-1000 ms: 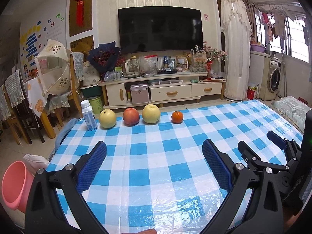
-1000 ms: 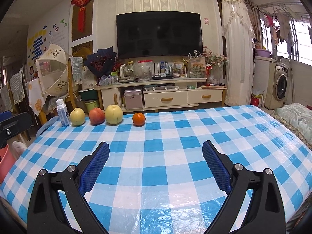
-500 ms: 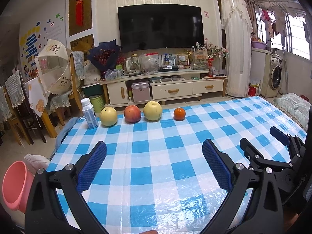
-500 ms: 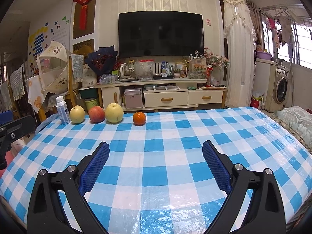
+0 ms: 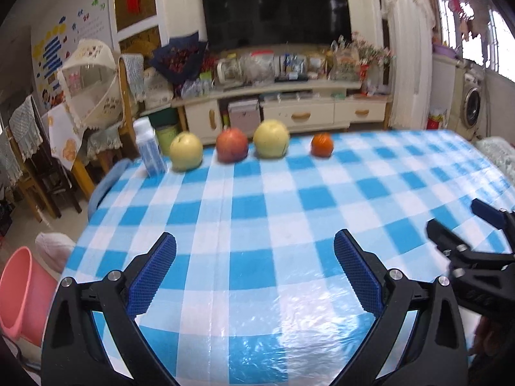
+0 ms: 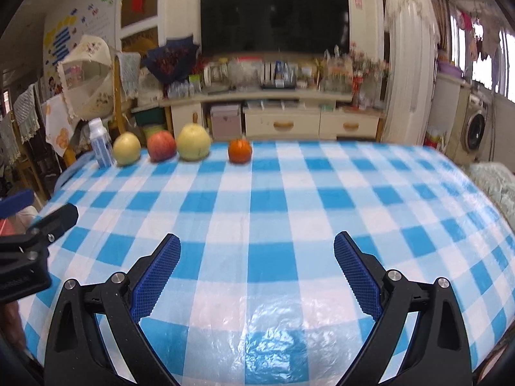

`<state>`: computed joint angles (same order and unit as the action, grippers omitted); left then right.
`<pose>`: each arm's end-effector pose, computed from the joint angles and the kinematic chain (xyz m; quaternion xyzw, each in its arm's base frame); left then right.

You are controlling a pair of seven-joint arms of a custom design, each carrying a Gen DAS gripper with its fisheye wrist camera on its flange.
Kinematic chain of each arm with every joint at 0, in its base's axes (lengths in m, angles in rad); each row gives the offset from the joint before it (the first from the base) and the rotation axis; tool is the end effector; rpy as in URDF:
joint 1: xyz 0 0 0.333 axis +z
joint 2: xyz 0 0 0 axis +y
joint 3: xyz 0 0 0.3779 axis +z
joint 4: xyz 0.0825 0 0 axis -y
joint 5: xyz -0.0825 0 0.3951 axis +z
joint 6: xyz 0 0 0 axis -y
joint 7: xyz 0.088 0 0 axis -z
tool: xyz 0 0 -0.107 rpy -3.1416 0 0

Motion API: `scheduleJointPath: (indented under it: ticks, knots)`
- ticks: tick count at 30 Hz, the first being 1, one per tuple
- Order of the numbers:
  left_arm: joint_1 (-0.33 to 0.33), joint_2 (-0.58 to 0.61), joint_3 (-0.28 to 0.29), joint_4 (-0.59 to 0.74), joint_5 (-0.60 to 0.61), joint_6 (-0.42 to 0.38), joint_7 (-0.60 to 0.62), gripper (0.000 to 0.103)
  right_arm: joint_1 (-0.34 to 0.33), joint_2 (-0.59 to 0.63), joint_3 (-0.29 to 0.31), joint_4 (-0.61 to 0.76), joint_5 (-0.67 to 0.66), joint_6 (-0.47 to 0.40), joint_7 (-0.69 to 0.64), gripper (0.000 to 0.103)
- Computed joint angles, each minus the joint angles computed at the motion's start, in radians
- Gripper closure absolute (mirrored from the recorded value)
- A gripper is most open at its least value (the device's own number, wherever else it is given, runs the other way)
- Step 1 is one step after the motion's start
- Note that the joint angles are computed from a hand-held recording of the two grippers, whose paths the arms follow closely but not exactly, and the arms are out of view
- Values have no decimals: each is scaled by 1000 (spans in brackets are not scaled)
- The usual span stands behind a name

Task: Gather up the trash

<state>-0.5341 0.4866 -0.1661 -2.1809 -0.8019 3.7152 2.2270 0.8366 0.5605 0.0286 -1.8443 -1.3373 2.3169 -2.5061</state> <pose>0.5285 -0.3078 0.3152 -0.4974 0.7432 -0.3290 0.3034 0.4605 0.5092 0.2673 -0.5263 0.7327 -0.3366 0.2700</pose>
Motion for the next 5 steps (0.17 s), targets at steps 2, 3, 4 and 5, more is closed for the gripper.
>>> scheduleJointPath:
  ticks: [2,3,4,5]
  knots:
    - [-45,45,55,63,-87,-77,71,4,-37,26,14,21,68,49,-52,8]
    - [-58,60,71,81,-110,-97,86,4,-55,42,19,32,107,80,-81,8]
    - [-82,82,101,111,-151,-133,110,4,-63,55,17,40,136,104,-101,8]
    - [-107,95,133,133,-189,-167,130,4,-65,66,12,47,160,121,-118,8]
